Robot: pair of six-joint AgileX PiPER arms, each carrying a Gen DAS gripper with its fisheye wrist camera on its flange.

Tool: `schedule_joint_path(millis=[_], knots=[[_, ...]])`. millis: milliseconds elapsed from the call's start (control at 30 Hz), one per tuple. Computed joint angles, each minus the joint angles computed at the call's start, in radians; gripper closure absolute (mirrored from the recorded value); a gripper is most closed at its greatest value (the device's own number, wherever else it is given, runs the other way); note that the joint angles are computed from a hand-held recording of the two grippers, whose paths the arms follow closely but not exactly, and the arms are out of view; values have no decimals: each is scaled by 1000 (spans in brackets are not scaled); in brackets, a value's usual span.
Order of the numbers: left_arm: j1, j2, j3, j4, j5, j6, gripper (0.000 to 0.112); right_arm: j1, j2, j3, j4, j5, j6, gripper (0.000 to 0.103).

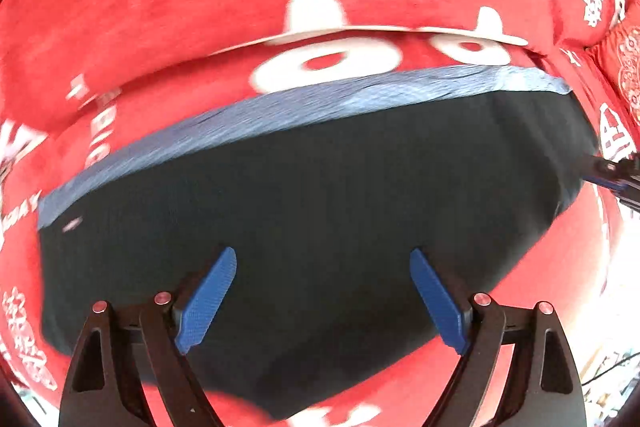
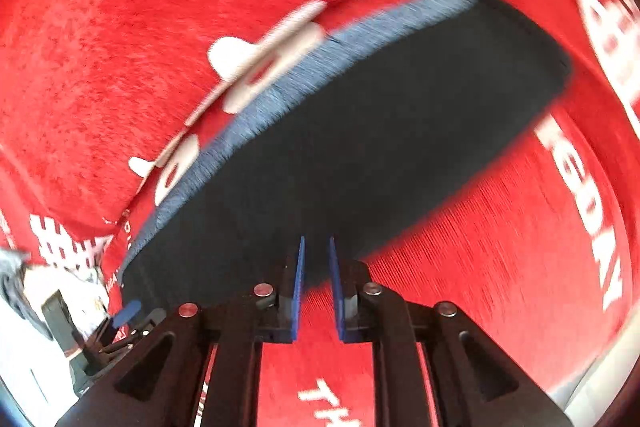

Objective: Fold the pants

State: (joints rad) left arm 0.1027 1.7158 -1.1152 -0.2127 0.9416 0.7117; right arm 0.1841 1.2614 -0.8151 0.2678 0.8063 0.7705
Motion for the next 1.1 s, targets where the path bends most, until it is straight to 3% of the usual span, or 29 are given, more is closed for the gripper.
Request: schedule_joint_path(millis=[67,133,200,300,400,433,533,667,733,833,933,1033,1100], knots=[[-86,17,34,14,-56,-62,22,-21,83,-31,46,3,-132,88],[-152,27,76,70,-127,-131,21,-31,121,-5,59,-7,-250,95],[-136,1,113,44,-159,-104,20,-86,78,51,123,-39,-338,98],[-123,16,78,64,-109,-109,19,-329,-107,192,180,13,-382,99],[-179,28,5,122,-36,-226,19,-607,-197,233,167,122,-503,75],[-193,20,4,109,-36,-239,19,-707,-200,245,163,126,-547,58],[-292,16,-24,78,-43,-317,19,-988,-121,272,296,143,-792,56],[-439,70,-38,103,-77,-465,19,-1170,48,305,501,101,-1026,56],[-462,81,-12,138,-118,-528,19,-1233,123,297,568,111,-1083,57],[-453,59,20,138,-139,-541,18,-1316,187,247,614,215,-1163,87],[-440,49,37,141,-143,-531,15,-1336,157,197,616,288,-1259,88],[-477,41,58,205,-163,-614,9,-1274,212,197,497,207,-1252,86],[-510,86,-8,225,-97,-684,9,-1304,240,201,485,191,-1225,77]])
